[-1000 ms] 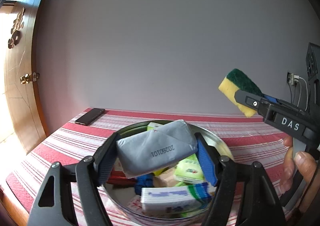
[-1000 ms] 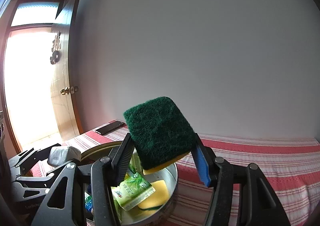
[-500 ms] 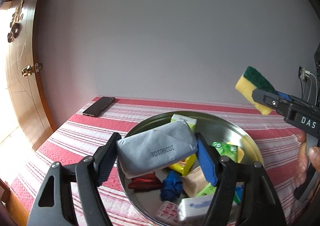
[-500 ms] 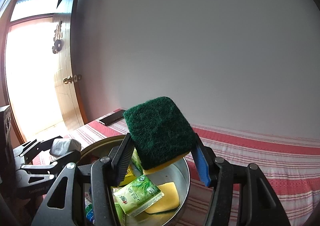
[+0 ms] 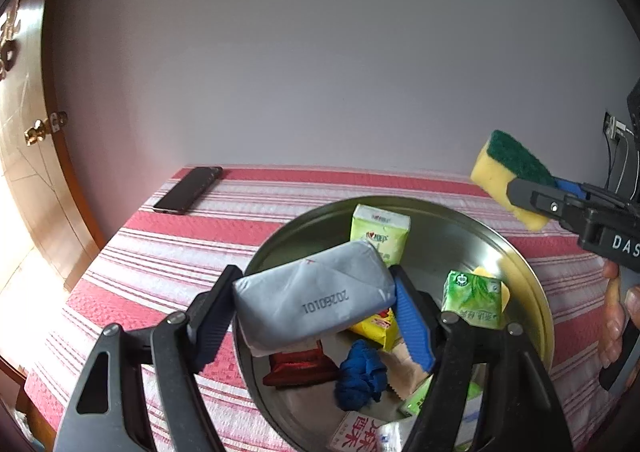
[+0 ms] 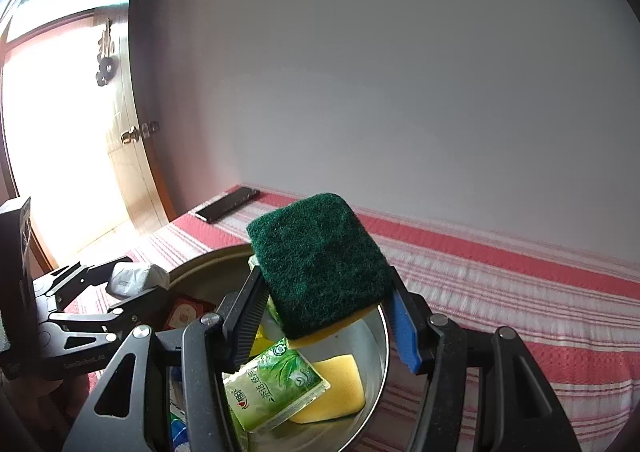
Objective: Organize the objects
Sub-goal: 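Lift and carry the soap bar and sponge over the silver tin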
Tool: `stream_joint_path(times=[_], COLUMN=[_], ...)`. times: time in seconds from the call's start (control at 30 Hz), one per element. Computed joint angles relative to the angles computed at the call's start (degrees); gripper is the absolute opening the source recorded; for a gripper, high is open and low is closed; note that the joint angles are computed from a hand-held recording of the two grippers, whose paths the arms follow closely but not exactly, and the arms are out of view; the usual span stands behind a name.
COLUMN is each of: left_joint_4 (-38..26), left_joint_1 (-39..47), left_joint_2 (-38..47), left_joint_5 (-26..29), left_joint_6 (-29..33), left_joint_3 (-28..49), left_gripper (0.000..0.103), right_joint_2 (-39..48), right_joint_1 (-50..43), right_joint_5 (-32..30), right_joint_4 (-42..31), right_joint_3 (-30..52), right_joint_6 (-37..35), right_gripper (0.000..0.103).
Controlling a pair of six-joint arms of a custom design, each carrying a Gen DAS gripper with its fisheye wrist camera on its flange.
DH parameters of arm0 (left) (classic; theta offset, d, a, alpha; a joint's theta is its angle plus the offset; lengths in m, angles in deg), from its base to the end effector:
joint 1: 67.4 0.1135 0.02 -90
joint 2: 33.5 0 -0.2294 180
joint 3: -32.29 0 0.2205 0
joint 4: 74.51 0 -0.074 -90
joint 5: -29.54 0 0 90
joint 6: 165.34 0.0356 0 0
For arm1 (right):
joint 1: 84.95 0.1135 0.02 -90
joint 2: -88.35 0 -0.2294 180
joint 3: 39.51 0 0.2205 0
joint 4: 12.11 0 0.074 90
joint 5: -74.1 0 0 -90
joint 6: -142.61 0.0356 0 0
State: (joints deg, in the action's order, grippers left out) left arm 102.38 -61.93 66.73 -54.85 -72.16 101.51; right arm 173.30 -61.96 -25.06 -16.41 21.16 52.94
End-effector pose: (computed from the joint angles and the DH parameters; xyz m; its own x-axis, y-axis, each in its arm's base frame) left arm 0.3391 0.0290 0.1643 -0.5583 0.0020 -0.8296 0.0167 0.9998 -0.0088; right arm 0.2709 0.1211 0.1991 -0.4433 -0.1819 -0.8777 -0.5117 0.8553 0.0812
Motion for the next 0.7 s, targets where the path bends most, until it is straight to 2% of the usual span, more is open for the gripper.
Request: stream_joint_path(times=[0.43, 0.7], left_joint_4=[-9.75, -13.74], left_joint_1=[-1.64, -1.17], left_joint_2=[5.25, 7.87], left_joint_5=[-1.08, -0.83], left_joint_6=[3.52, 4.64], left_joint_3=[9.67, 13.06], left_gripper=[0.074, 0.074], right_joint_2=[9.66, 14.36], right_joint_1=[0.39, 2.20], right_joint_5=[-0.29, 2.65], right_joint_4=[-9.17, -13.84], right_joint_3=[10.54, 16.04], right_joint_6=[-0.63, -2.29], right_gripper=[0.059, 0.059])
